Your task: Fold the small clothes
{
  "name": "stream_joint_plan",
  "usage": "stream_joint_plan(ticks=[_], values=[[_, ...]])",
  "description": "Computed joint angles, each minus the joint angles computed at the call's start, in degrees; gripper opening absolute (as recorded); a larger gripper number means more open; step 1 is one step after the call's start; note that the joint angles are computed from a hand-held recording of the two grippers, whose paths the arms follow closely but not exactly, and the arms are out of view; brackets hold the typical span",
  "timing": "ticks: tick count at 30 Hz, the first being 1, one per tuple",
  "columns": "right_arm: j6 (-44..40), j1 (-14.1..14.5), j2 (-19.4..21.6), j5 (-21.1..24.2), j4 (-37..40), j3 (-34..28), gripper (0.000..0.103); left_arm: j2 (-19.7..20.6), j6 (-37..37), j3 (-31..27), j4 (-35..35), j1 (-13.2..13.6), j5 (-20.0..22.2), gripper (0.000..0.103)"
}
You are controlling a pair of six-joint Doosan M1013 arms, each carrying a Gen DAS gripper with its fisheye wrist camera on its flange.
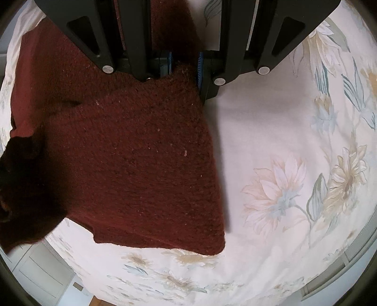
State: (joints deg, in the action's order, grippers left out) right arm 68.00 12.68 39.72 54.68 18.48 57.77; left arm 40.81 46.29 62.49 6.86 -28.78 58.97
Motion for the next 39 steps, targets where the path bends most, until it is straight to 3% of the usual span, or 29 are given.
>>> stream_joint_plan(ticks=[7, 12, 20, 22, 24, 25, 31, 39], values=[[6.0, -2.0, 0.5, 0.3, -1.8, 2.2, 0.012, 0.0, -0.1, -0.2, 0.5, -0.3, 0.6, 0.013], [10.2, -3.6, 0.4, -0.1, -3.5, 4.4, 0.004, 0.4, 0.0, -1.0, 0.4, -0.5, 1.5, 0.013], [13.6, -6.1, 0.7, 2.2, -1.3, 5.2, 0.008, 1.4, -0.2, -2.6, 0.5, -0.6, 2.8, 0.013], [14.3, -6.6, 0.6, 2.2, -1.0, 5.1, 0.021, 1.5, 0.0, -3.0, 0.3, -0.5, 3.0, 0.013], [16.5, -6.6, 0.5, 1.9, -3.3, 4.6, 0.052, 1.7, 0.2, -3.2, 0.1, -0.4, 3.2, 0.013], [16.9, -6.7, 0.5, 1.9, -3.6, 4.2, 0.055, 1.8, 0.2, -3.4, 0.1, -0.4, 3.3, 0.013], [17.1, -7.3, 3.0, 5.7, -1.9, -1.1, 0.063, 1.6, 0.6, -3.2, -0.3, -0.1, 3.1, 0.013], [19.4, -5.6, 10.9, 18.7, -3.5, -12.8, 0.065, 2.0, 0.8, -3.5, -0.5, 0.1, 3.4, 0.013]])
